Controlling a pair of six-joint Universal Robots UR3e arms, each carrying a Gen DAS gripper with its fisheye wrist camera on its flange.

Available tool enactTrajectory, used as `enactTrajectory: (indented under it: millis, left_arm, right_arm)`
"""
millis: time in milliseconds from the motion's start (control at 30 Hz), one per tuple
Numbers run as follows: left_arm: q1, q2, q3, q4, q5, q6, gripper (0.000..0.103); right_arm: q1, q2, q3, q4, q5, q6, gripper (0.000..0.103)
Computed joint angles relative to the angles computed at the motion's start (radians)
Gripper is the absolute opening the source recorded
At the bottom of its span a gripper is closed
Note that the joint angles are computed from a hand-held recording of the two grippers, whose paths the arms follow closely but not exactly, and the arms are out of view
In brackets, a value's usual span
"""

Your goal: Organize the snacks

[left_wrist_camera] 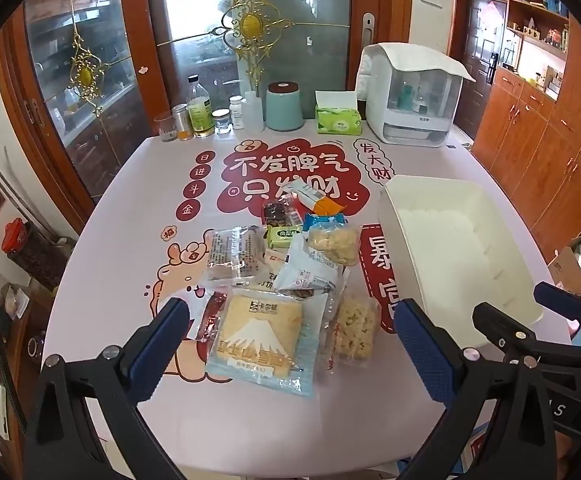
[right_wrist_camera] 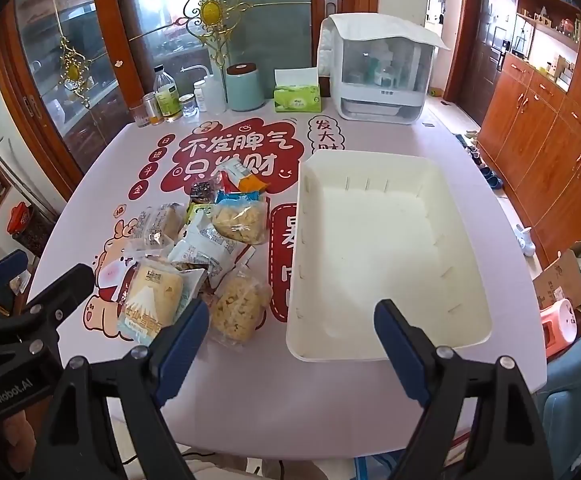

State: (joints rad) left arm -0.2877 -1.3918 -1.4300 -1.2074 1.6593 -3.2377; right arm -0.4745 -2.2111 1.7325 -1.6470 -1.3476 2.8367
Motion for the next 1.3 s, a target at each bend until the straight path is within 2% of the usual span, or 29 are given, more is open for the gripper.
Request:
enactTrajectory:
  millis: [767,1300]
  left_arm:
    - [-0.031,-0.009,-0.004,0.005,0.016,-0.020,0.102]
    - [-0.031,0.014,-0.042,0.017,0.016,-0.024,0.102]
  right_arm:
    - [-0.078,-0.039,0.008,0.051,0.043,-0.060,0.086]
    - [-0.072,-0.039,0.017,0.043,0.039,-0.061,0.086]
